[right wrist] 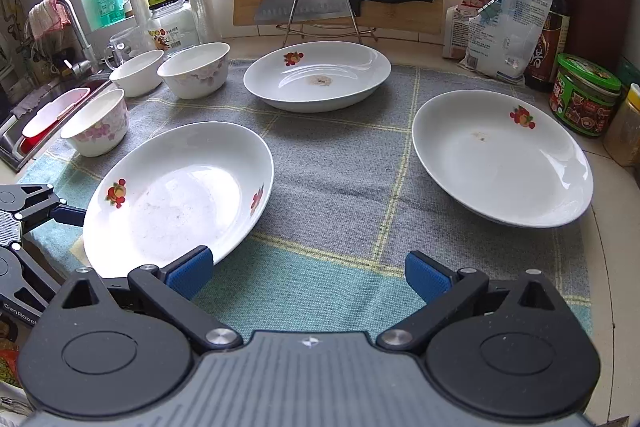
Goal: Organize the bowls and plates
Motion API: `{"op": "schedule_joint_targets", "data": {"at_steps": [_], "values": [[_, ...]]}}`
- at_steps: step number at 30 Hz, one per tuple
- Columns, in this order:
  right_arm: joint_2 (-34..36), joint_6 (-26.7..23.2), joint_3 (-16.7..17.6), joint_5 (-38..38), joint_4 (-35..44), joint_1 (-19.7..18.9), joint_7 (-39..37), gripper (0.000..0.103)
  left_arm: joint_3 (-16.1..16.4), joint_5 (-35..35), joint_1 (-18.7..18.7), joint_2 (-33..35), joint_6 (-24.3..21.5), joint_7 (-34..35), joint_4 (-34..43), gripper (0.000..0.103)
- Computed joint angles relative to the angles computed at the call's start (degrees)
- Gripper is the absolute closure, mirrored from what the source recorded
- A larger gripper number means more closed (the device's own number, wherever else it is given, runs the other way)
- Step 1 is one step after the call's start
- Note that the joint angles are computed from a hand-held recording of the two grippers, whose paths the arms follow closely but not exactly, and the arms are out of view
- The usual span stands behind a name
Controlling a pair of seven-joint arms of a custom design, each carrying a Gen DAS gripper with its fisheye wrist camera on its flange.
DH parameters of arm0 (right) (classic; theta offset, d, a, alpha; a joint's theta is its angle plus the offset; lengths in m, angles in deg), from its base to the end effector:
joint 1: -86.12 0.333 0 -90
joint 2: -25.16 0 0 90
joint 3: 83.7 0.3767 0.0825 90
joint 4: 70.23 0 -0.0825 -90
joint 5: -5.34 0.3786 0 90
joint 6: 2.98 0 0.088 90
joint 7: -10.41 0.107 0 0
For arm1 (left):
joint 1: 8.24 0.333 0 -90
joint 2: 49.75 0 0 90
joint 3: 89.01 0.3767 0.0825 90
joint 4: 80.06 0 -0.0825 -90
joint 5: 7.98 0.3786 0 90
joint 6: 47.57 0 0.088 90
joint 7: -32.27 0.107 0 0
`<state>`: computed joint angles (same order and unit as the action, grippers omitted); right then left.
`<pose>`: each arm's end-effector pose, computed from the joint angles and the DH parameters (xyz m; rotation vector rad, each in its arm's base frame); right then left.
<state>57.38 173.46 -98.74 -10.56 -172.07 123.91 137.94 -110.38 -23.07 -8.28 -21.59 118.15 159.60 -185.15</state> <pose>0.6527 0.3376 0.3896 -1.8146 1.6308 -0.5360 0.6812 -0.2068 0.3994 -1.1624 2.4819 -0.8255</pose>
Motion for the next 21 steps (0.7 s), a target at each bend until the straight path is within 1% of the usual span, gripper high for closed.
{"op": "schedule_joint_targets", "data": {"at_steps": [1,6,8,11,13,15,18,21], "values": [[0.4,-0.5,1.8,0.5,0.9,-1.4,-1.0,0.000,-0.5,0.0,0.5,0.3,-0.6,0.8,0.4,0.001],[2.6,-3.1,6.1,2.4,5.3,-4.5,-3.5,0.000,-4.3,-2.2,3.8,2.1,-1.5,7.5,2.3,0.000],[3.5,-4.0,8.3,3.7,7.1,-6.2,-4.6,0.000,-4.9,-2.9,4.3,2.8,-2.2,9.7,3.2,0.000],[4.8,-5.7,7.5,4.0,9.7,-5.4,-4.3,0.000,-6.6,-4.9,5.8,3.9,-3.0,13.9,4.4,0.000],[5.4,-6.5,7.8,4.1,11.1,-5.6,-4.3,0.000,-7.6,-6.4,6.8,4.3,-3.1,16.7,4.6,0.000],[6.3,-8.1,9.3,4.9,13.0,-6.6,-5.0,0.000,-9.0,-8.2,8.0,4.6,-2.9,19.8,4.5,0.000],[7.6,-11.1,10.6,5.7,16.0,-7.3,-5.6,0.000,-10.6,-10.6,9.5,5.3,-3.4,24.4,4.9,0.000],[9.0,-12.3,12.9,6.9,18.6,-8.6,-7.3,0.000,-10.9,-12.5,9.9,5.7,-4.5,27.8,5.6,0.000]]}}
